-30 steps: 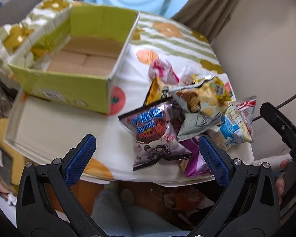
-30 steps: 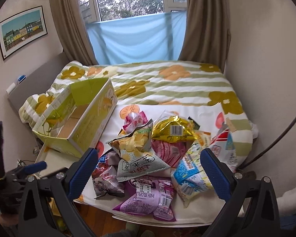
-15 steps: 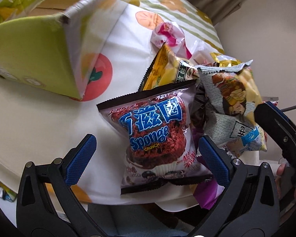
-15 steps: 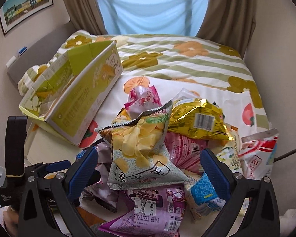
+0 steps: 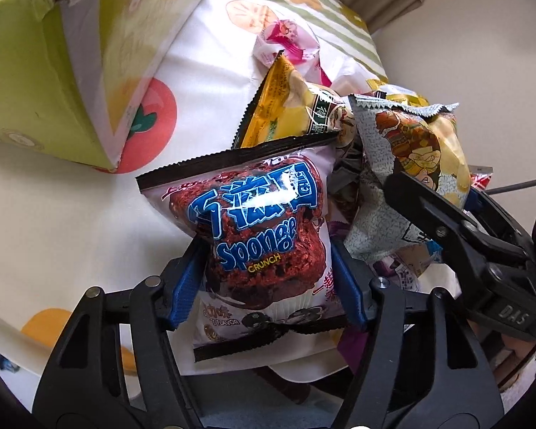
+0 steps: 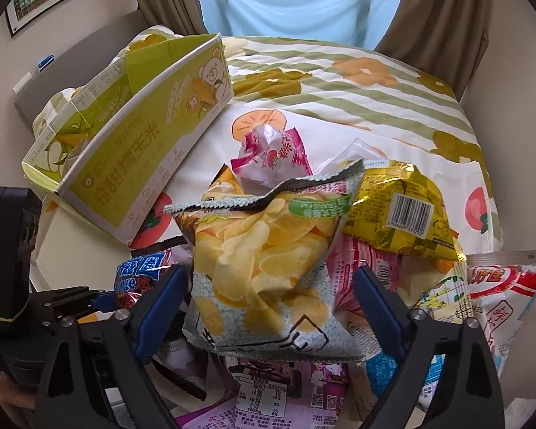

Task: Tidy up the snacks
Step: 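Grasp the blue Sponge bag with the left tool while the right tool grasps a potato chip bag, then carry both bags over the cardboard box and release them inside with both tools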

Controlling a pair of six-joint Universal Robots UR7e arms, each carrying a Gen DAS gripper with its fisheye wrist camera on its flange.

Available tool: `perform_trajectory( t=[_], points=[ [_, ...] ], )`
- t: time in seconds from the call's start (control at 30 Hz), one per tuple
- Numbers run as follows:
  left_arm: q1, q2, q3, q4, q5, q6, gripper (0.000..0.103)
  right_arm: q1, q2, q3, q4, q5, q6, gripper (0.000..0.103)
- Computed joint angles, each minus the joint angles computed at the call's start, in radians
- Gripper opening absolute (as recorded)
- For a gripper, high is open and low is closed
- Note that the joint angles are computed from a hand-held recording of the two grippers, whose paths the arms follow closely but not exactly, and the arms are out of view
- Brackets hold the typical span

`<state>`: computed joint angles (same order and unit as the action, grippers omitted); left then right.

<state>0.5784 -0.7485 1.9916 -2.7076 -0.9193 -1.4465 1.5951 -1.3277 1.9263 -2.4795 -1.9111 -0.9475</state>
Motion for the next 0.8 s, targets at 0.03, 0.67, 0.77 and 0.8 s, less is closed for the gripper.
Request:
perform_trajectory(
  t=[0.03, 0.67, 0.77, 0.8],
  points=[
    [0.000, 0.000, 0.001, -0.004, -0.001, 0.002, 0.063, -0.002, 0.003, -0.003, 0.008, -0.002, 0.005, 0.087],
    [-0.083, -0.061, -0.014, 0.198, 0.082, -0.094, 0.058, -0.011, -0.048, 0.009, 0.030, 0.055, 0.010, 0.066],
    [-0.109, -0.076, -0.026, 0.251, 0.105, -0.114, 0.058, -0.007, -0.068, 0.009, 0.044, 0.076, 0.015, 0.066],
    [-0.118, -0.083, -0.026, 0.265, 0.112, -0.120, 0.058, -0.005, -0.076, 0.011, 0.045, 0.082, 0.014, 0.066]
  ],
)
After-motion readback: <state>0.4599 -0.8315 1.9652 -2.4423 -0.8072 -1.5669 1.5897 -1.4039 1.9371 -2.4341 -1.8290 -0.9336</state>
